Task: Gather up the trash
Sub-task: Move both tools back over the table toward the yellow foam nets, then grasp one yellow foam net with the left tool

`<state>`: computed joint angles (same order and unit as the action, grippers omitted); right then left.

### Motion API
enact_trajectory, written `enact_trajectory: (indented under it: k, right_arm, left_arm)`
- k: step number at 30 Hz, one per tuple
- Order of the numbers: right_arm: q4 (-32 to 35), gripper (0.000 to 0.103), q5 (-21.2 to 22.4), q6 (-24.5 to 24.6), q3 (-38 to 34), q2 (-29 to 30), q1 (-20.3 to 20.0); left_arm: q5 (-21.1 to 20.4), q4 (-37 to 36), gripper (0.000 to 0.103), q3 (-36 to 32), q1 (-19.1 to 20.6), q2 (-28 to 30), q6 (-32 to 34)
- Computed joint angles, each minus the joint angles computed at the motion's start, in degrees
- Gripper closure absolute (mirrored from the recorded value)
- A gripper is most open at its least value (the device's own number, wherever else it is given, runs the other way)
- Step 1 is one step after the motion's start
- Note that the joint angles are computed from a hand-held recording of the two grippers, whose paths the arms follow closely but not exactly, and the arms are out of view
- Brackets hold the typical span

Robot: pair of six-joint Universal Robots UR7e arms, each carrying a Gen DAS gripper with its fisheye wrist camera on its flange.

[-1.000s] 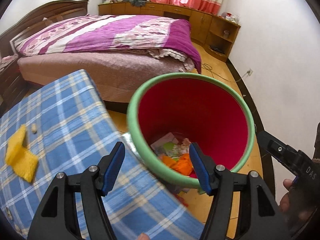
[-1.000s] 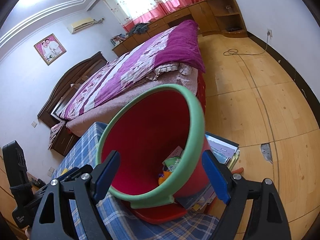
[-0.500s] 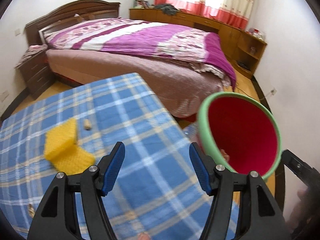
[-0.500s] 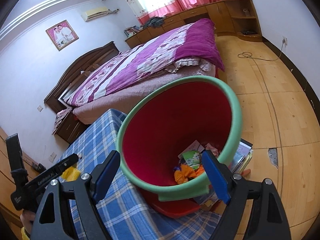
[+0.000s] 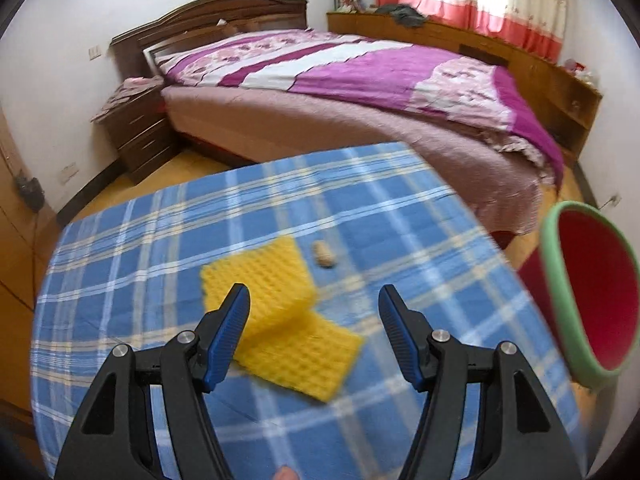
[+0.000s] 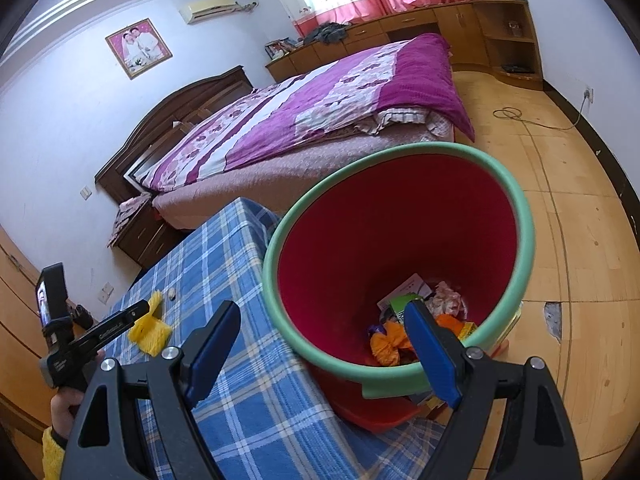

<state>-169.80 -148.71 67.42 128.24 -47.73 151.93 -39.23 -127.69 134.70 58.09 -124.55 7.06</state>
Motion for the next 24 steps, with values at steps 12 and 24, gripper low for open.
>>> enact_trajectory:
  k: [12, 24]
  right_arm:
    - [0.2, 0.017, 1.9, -4.1, -3.1, 2.5, -1.5]
    - [1.7, 0.017, 2.0, -5.4, -5.5, 4.0, -1.6]
  left_arm:
    - [-1.8, -10.0, 0.036, -2.0, 9.0, 7.8, 8.4]
    - [-9.8, -9.0, 0.061, -6.4, 14.8, 9.5, 4.7]
